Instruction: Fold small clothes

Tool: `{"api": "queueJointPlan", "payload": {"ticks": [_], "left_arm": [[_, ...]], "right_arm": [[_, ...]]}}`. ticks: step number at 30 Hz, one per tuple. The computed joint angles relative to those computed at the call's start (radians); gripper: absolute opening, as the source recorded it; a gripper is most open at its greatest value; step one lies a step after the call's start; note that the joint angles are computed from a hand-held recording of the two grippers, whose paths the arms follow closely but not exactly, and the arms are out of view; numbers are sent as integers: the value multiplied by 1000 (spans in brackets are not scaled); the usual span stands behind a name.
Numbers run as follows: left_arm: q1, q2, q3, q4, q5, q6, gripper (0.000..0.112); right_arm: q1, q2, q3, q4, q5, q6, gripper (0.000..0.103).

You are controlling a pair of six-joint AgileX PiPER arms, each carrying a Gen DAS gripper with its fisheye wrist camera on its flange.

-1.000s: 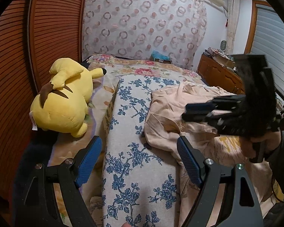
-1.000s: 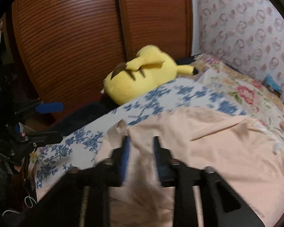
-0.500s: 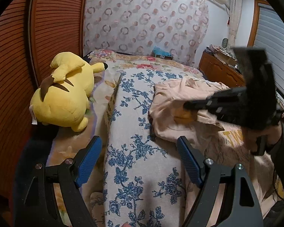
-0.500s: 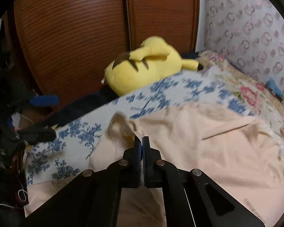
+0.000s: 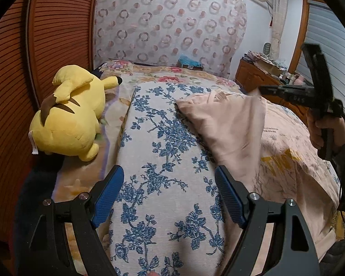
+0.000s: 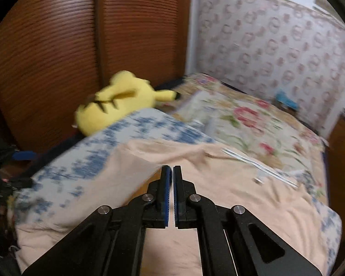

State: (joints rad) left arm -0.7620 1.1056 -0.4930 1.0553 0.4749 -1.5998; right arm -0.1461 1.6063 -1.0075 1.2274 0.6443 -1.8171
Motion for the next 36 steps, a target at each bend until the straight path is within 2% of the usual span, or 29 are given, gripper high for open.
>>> {"api": "queueJointPlan", "payload": {"ticks": [1, 2, 3, 7, 9, 13, 18, 27, 28, 32, 33, 36], "left_arm": [[-4, 5, -3, 2, 1, -3, 82], [-11, 11, -7, 5, 4, -8, 82], [-15, 15, -10, 6, 6, -10, 82], [-24, 25, -17, 11, 9, -15, 82], [-25, 29, -20, 7, 8, -10, 82], [-62, 31, -23, 4, 34, -27, 82], [-85, 72, -48, -20, 32, 4, 82], [-137, 203, -163, -76, -12, 148, 82], [-135, 216, -177, -90, -26, 173, 80], [-122, 276, -246, -189, -79, 329, 59], [-118, 289, -260, -224, -96, 378, 52], [-119, 340, -310, -346, -127, 545, 41]], "right_arm": [[11, -6, 19, 5, -58, -6, 15], [20, -5, 31, -3, -99, -4, 20], [16, 3, 39, -26, -106, 5, 24], [-18, -12, 109, 32, -61, -74, 24], [-63, -31, 145, 14, 36, -88, 24], [-70, -70, 226, -22, 110, -114, 24], [-76, -80, 311, 3, 99, -232, 24], [-195, -104, 280, -33, 172, -176, 24], [-217, -106, 281, -31, 183, -181, 24], [-272, -124, 310, -11, 212, -210, 24], [-273, -133, 320, -7, 210, -210, 24], [-291, -135, 333, -2, 218, -221, 24]]}}
